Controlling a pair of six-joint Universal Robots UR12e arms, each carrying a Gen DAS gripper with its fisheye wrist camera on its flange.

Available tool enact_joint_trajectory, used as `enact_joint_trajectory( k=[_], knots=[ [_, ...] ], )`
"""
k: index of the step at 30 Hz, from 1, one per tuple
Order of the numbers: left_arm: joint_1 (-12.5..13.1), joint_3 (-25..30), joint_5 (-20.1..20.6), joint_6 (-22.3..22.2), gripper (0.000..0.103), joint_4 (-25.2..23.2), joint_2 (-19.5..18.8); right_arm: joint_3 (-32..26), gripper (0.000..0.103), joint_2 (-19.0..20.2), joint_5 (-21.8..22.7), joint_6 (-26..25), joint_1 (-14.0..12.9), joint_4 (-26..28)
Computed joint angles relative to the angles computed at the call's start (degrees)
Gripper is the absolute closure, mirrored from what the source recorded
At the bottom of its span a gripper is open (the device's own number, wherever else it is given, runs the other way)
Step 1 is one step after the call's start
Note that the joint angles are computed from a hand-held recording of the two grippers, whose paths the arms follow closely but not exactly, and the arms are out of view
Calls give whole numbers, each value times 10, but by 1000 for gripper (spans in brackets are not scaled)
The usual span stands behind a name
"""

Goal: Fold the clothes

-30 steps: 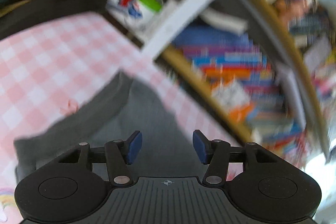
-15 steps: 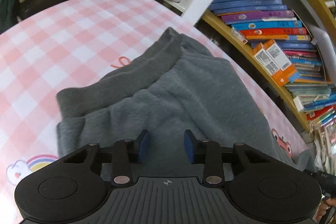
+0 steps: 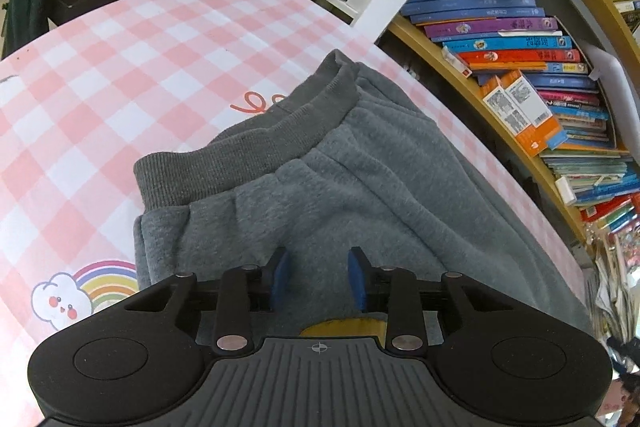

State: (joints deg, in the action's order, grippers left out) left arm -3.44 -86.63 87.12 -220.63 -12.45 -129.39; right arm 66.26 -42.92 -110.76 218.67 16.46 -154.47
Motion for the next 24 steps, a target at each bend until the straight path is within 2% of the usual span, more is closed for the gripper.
enact_joint_trajectory(
  k=[6,7,8,9,13,20,23,24],
  knots=[
    [-4,2,9,16,72,-4,0,25,51,-8,35,7,-1,-14],
    [-4,1,14,15,80,-12,2,25,51,-7,41,13,-2,-12],
    [-5,0,20,13,95,-19,4,23,51,-6,44,15,-2,-10],
    [-6,-4,26,7,98,-27,8,23,51,-6,47,16,-2,-10],
    [-4,-37,17,-19,100,-19,26,20,51,-3,60,17,-4,-14],
    [-8,-65,23,-18,100,-35,49,-15,51,18,98,7,-6,13],
    [-6,-68,15,-18,100,-39,52,-37,66,32,107,3,-5,32],
    [-6,-65,14,-14,100,-43,51,-41,84,34,112,0,-6,32]
  ],
)
